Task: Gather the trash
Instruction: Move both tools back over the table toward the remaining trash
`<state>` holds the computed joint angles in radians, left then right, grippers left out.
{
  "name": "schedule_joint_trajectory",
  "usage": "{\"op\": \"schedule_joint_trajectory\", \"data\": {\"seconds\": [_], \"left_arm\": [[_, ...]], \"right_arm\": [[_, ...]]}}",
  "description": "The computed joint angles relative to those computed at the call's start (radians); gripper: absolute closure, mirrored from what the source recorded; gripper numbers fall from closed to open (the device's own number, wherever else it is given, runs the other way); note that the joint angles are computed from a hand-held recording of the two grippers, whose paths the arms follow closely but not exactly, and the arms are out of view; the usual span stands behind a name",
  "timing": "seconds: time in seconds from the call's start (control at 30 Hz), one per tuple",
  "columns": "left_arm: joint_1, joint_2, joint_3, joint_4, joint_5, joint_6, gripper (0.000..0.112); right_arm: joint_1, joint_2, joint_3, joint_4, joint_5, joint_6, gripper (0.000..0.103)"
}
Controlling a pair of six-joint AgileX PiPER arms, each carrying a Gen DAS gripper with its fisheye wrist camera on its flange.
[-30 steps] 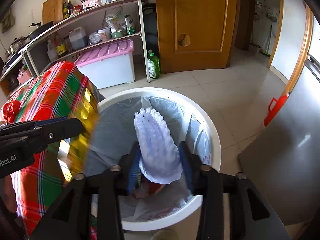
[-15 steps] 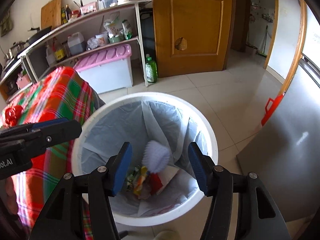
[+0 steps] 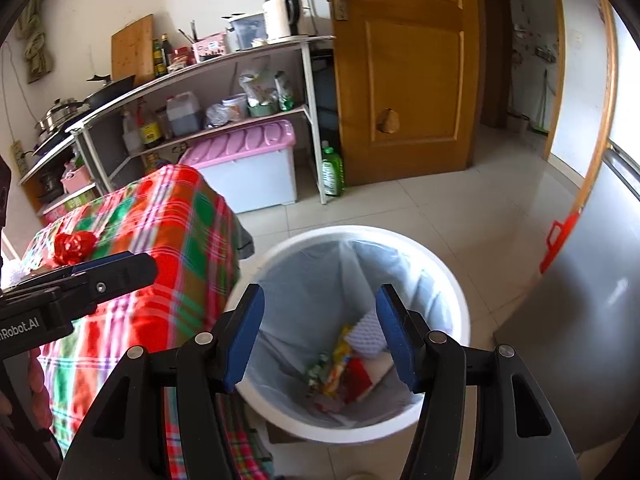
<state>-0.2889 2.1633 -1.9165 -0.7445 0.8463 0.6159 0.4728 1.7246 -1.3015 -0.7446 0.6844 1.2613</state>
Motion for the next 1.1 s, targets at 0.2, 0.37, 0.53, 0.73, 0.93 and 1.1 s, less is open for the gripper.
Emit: {"op": "schedule_joint_trajectory", "data": {"seconds": [0.2, 0.37, 0.53, 0.73, 0.93, 1.1], "left_arm": [[0.080, -0.062, 0.093, -0.049, -0.025, 0.054, 0.065], [0.157, -0.122, 0.179, -0.049, -0.072, 0.102, 0.063], [0.245, -0.147, 0.220, -0.072, -0.082, 0.135, 0.063], [0.345, -0.159, 0.248, -0.097, -0.071, 0.175, 0.063], [0.451, -0.169, 0.274, -0.129, -0.083, 0.213, 0.063], [0.521, -0.148, 0.235, -0.111, -0.068, 0.203, 0.059]], "right_arm": [[0.055, 0.040, -0.078, 0.010, 0.002, -0.015, 0.044], [0.098, 0.099, -0.170, 0.037, -0.010, -0.057, 0.044], [0.137, 0.197, -0.320, 0.090, 0.005, -0.137, 0.044], [0.181, 0.313, -0.501, 0.166, 0.032, -0.237, 0.044], [0.213, 0.437, -0.710, 0.257, 0.077, -0.359, 0.043], [0.219, 0.535, -0.878, 0.362, 0.091, -0.458, 0.043]]}}
